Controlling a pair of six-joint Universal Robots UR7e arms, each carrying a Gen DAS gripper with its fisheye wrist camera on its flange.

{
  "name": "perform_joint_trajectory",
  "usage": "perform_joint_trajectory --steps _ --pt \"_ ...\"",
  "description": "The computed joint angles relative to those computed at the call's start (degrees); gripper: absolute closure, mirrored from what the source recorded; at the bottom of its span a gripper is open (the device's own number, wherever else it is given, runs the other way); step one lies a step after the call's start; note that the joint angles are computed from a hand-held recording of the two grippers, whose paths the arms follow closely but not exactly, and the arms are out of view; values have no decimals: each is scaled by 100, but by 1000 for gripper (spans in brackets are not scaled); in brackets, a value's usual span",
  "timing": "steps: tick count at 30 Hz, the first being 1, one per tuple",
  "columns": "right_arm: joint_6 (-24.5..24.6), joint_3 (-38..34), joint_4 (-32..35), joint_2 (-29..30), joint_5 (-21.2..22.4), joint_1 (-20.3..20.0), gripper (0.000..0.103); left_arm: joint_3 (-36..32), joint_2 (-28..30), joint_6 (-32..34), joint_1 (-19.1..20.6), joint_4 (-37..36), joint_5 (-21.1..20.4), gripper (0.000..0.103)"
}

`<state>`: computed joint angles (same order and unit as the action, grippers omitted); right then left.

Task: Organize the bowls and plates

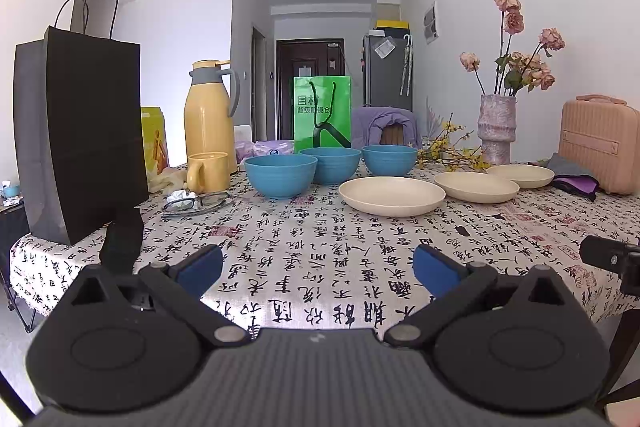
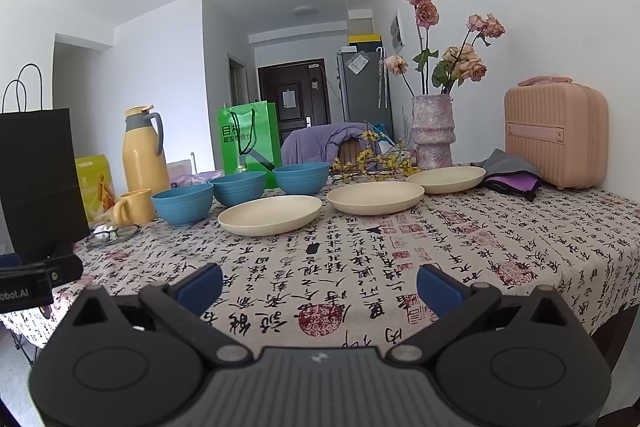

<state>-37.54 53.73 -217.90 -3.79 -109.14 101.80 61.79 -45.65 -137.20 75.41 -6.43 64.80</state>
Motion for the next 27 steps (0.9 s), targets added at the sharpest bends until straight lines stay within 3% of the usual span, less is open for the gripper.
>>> perform_joint_trajectory --steps 22,27 --pt "42 26 -16 -7 71 -21 0 -150 40 -207 26 227 44 0" --pt "-31 91 -118 -25 260 -54 0 -139 35 -193 26 197 45 0"
